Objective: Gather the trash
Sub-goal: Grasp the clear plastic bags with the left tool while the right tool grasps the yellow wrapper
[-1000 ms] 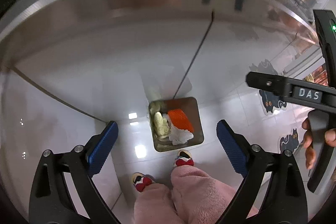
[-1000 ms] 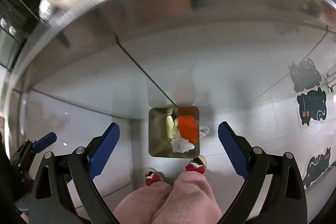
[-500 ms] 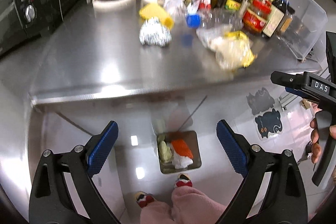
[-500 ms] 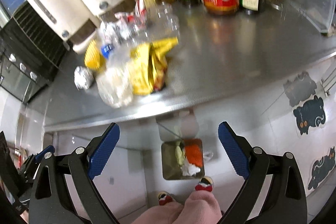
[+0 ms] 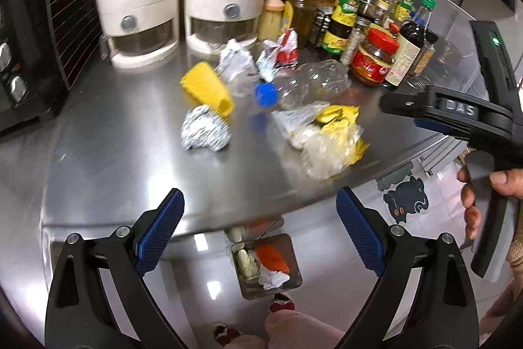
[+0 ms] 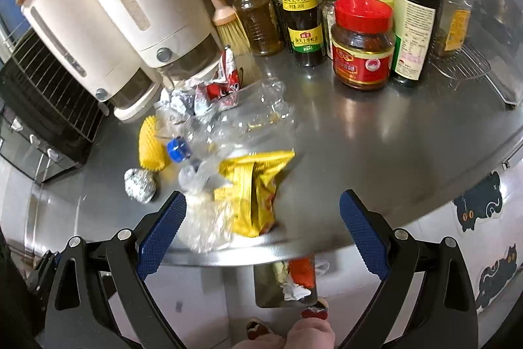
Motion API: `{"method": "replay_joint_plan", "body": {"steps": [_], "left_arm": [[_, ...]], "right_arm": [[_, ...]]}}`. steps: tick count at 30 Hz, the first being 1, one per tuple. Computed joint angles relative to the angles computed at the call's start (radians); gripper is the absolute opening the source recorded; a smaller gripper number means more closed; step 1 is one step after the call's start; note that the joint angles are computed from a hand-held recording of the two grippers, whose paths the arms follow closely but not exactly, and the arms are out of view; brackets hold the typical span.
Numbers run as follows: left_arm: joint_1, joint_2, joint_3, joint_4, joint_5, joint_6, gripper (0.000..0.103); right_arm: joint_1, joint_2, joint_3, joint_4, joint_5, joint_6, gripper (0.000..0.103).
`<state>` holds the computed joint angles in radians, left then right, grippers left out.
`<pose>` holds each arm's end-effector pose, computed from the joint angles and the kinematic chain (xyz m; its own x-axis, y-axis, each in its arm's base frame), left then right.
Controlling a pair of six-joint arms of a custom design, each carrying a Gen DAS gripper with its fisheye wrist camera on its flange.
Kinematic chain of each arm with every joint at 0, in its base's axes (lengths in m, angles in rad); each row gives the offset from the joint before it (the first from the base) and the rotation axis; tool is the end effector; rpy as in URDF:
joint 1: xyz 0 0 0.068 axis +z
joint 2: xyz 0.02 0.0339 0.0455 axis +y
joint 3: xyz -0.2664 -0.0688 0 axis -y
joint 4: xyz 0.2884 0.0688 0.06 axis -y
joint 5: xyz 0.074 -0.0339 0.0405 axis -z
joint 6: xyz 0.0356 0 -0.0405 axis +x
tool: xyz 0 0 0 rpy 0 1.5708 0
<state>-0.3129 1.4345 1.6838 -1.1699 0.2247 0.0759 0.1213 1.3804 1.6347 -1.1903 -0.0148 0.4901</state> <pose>0.2966 -0.1043 0.4202 -0.7227 0.3115 -0.6170 0.4846 0.8649 -0.1309 0.2963 0.0367 0.4175 -0.7662 0.3807 -0.5176 0.2618 0.9206 0.2897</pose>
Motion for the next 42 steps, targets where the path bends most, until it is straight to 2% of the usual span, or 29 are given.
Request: {"method": "replay_joint_plan", "body": {"steps": [6,10,13,24,26,31,32,39,42], "left_arm": [[-0.058,0.091,0.079,0.010,-0.001,-0.008,0.086],[-0.098,0.147,0.109,0.003,0.003,-0.009,0.072],[-0.122,0.188,0.126,-0.007,0.022,-0.013,0.063],[-0.129,0.311,0.202,-0.049,0.058,-0.001,0.029],[-0.125,0.321,0.206,-0.051,0.064,0.004,0.014],[-0.117,0.347,0.220,-0.059,0.084,0.014,0.000],[-0.117,0.350,0.220,-0.058,0.082,0.014,0.000],[-0.108,0.315,0.201,-0.064,0.028,0.033,0.000],[-0.091,0.303,0.197,-0.068,0.019,0.037,0.000]], "right_arm": [[-0.035,0.079,0.047,-0.009,-0.056,-0.042,0.093],[-0.057,0.145,0.088,-0.029,-0.113,-0.063,0.077],[-0.061,0.182,0.108,-0.042,-0.134,-0.079,0.069],[-0.047,0.246,0.091,-0.047,-0.184,-0.103,0.066],[-0.041,0.259,0.091,-0.048,-0.181,-0.110,0.060],[-0.049,0.287,0.099,-0.047,-0.214,-0.109,0.048],[-0.052,0.289,0.103,-0.046,-0.217,-0.106,0.045],[-0.062,0.299,0.120,-0.055,-0.225,-0.097,0.045],[-0.055,0.298,0.126,-0.060,-0.206,-0.104,0.040]]}}
